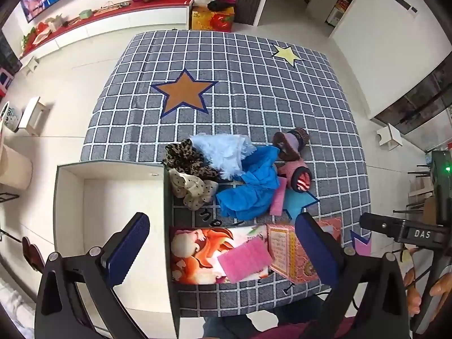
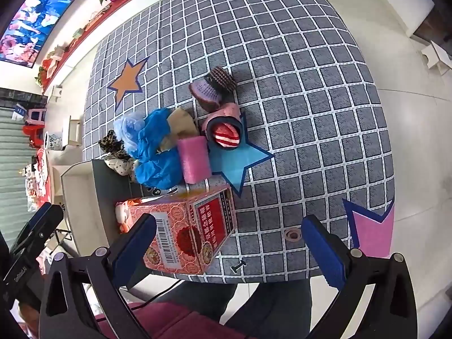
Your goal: Organize soft objects
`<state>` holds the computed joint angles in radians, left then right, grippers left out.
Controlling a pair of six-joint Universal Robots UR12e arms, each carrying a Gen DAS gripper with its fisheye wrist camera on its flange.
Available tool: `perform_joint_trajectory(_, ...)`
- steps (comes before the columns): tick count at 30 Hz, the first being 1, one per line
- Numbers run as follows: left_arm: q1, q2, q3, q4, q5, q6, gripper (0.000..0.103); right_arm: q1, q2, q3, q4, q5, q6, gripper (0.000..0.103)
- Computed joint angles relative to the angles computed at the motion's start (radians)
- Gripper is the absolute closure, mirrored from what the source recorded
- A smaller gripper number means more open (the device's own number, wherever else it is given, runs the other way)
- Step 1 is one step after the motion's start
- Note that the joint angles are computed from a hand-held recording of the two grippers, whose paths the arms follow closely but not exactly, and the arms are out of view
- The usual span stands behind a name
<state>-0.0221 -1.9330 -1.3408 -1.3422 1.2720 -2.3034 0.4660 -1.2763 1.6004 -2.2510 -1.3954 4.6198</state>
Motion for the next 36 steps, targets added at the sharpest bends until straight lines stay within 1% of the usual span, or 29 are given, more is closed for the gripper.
perform_joint_trajectory(5,-0.006,-0.028,0.026,0.019,0.026,-0.007,0.0,-0.013,-0.01,0.015,0.011,0.007,0.0,0.0)
perform_joint_trajectory(6,-0.013,-0.037,0.029,0.033,0.037,-0.016,0.0,-0.016,-0.012,0.018,0.016,0.008,-0.004,0.0)
perform_joint_trajectory(9,-0.025,-0.061,0.049,0.022,0.067,-0.012,0.0,-0.02,-0.006,0.022,0.02,0.021,-0.01,0.0)
perform_joint_trajectory(12,-0.045,-0.08,0.062,0.027,0.116,0.001,0.0,-0.025,0.0,0.025,0.026,0.041,0.001,0.0)
perform_joint_trajectory(15,-0.071,-0.105,0.079,0.018,0.153,0.023,0.0,-0.035,0.01,0.023,0.043,0.055,-0.021,0.0)
perform_joint_trajectory(16,-0.08,-0.114,0.086,0.012,0.175,0.025,0.0,-0.034,0.013,0.033,0.01,0.042,-0.024,0.0)
perform_joint_trajectory(17,-0.086,-0.117,0.084,0.024,0.178,0.026,0.0,-0.036,0.017,0.04,-0.011,0.037,-0.032,0.0)
perform_joint_trajectory(19,-0.101,-0.134,0.094,0.01,0.18,0.034,0.0,-0.045,0.027,0.035,-0.003,0.045,-0.053,0.0)
perform_joint_trajectory(21,-0.115,-0.147,0.096,0.028,0.187,0.036,0.0,-0.053,0.036,0.029,0.003,0.042,-0.076,0.0)
perform_joint_trajectory(22,-0.122,-0.157,0.102,0.023,0.194,0.037,0.0,-0.058,0.042,0.026,-0.003,0.037,-0.086,0.0)
perform_joint_trajectory(23,-0.129,-0.166,0.105,0.024,0.204,0.034,0.0,-0.063,0.048,0.018,0.011,0.033,-0.098,0.0)
perform_joint_trajectory(24,-0.133,-0.173,0.11,0.004,0.205,0.037,0.0,-0.067,0.053,0.009,0.04,0.02,-0.11,0.0)
perform_joint_trajectory(25,-0.138,-0.18,0.115,-0.006,0.218,0.037,0.0,-0.078,0.056,0.01,0.026,0.042,-0.118,0.0)
perform_joint_trajectory(26,-0.142,-0.186,0.119,-0.008,0.232,0.038,0.0,-0.083,0.064,-0.001,0.039,0.039,-0.127,0.0)
perform_joint_trajectory(27,-0.145,-0.194,0.125,-0.012,0.245,0.04,0.0,-0.088,0.069,-0.014,0.094,0.025,-0.141,0.0)
perform_joint_trajectory(29,-0.15,-0.201,0.128,-0.014,0.263,0.044,0.0,-0.099,0.087,-0.044,0.134,0.009,-0.16,0.0)
perform_joint_trajectory(31,-0.157,-0.21,0.133,-0.014,0.288,0.041,0.0,-0.114,0.107,-0.06,0.153,0.022,-0.178,0.0)
perform_joint_trajectory(32,-0.159,-0.21,0.133,-0.019,0.293,0.036,0.0,-0.124,0.116,-0.063,0.156,0.042,-0.185,0.0)
perform_joint_trajectory(34,-0.162,-0.212,0.131,-0.014,0.299,0.031,0.001,-0.14,0.137,-0.067,0.145,0.074,-0.196,0.0)
perform_joint_trajectory(35,-0.164,-0.215,0.134,-0.021,0.305,0.031,0.005,-0.15,0.15,-0.066,0.128,0.109,-0.208,0.0)
perform_joint_trajectory(36,-0.165,-0.219,0.138,-0.03,0.305,0.027,0.007,-0.157,0.163,-0.068,0.103,0.12,-0.216,0.0)
